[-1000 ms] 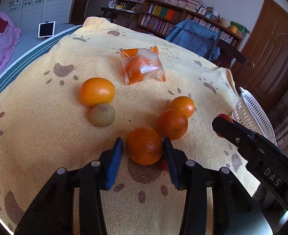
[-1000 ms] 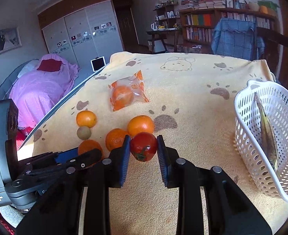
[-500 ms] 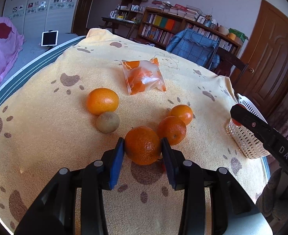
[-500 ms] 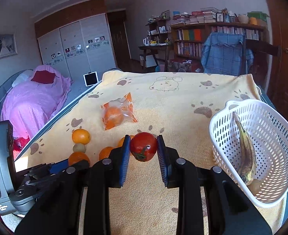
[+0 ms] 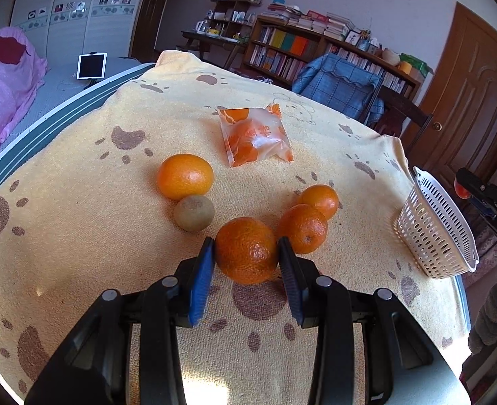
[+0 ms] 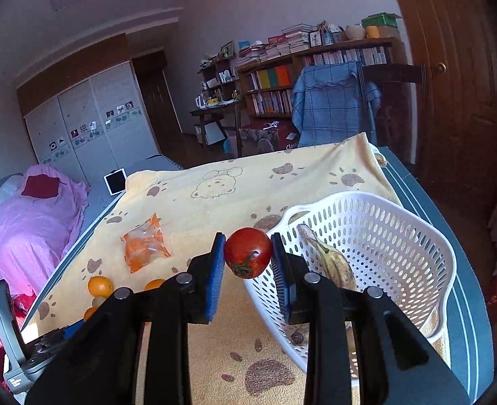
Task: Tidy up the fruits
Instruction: 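Carry the red tomato into the white basket with the right tool and open it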
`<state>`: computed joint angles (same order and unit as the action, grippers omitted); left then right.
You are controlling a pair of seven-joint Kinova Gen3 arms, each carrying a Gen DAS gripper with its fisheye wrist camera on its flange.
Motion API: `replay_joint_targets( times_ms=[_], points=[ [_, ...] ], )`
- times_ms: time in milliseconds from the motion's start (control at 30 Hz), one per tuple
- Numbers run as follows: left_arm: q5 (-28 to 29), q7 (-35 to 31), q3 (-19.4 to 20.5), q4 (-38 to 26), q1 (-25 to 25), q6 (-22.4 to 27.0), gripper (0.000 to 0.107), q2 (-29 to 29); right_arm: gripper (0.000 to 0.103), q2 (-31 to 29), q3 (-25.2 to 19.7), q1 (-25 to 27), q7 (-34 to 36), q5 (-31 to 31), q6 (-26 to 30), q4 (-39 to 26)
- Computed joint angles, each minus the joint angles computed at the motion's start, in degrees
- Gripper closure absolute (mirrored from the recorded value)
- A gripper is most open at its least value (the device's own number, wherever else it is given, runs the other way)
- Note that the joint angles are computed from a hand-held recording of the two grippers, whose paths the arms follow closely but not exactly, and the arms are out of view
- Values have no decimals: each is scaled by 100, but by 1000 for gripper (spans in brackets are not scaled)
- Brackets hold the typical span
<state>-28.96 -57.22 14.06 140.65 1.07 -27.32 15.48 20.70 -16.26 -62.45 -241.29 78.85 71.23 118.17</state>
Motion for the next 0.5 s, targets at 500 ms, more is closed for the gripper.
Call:
replay_joint_targets(
  times_ms=[500],
  points=[
    [260,-177,-96,38,125,-18,69,-26,45,-160,-37,263,-905,-91,-287,459]
  ],
)
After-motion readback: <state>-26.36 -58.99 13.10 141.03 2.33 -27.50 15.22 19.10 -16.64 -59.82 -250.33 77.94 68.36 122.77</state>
